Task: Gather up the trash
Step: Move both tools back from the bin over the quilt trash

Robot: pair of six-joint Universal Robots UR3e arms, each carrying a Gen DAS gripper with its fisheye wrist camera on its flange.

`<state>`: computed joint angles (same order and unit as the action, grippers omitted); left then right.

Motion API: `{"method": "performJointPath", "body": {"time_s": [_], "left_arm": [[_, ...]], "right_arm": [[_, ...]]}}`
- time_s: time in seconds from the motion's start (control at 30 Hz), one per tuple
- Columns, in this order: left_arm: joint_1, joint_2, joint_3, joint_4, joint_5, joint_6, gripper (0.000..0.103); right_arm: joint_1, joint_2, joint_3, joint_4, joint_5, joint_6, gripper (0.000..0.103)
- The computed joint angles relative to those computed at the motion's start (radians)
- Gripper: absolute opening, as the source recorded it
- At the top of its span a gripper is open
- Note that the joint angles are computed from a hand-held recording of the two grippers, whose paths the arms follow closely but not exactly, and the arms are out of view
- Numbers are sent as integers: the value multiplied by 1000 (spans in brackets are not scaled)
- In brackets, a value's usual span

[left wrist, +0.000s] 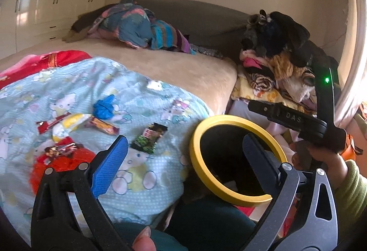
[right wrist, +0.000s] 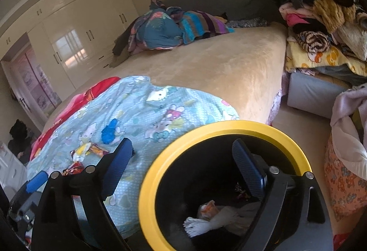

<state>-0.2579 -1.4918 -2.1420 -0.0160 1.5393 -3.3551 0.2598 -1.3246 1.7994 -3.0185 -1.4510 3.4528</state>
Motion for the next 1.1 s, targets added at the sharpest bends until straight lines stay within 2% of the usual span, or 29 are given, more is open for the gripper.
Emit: {"method": "performJointPath", "body": {"time_s": [0.77, 1.1], "left_arm": [[166, 239, -151, -13, 3, 14, 92], [282, 357, -215, -56, -50, 25, 92]], "right_arm": [[133, 49, -105, 16, -7, -28, 89], [185, 83, -150, 13, -12, -47, 89]]}}
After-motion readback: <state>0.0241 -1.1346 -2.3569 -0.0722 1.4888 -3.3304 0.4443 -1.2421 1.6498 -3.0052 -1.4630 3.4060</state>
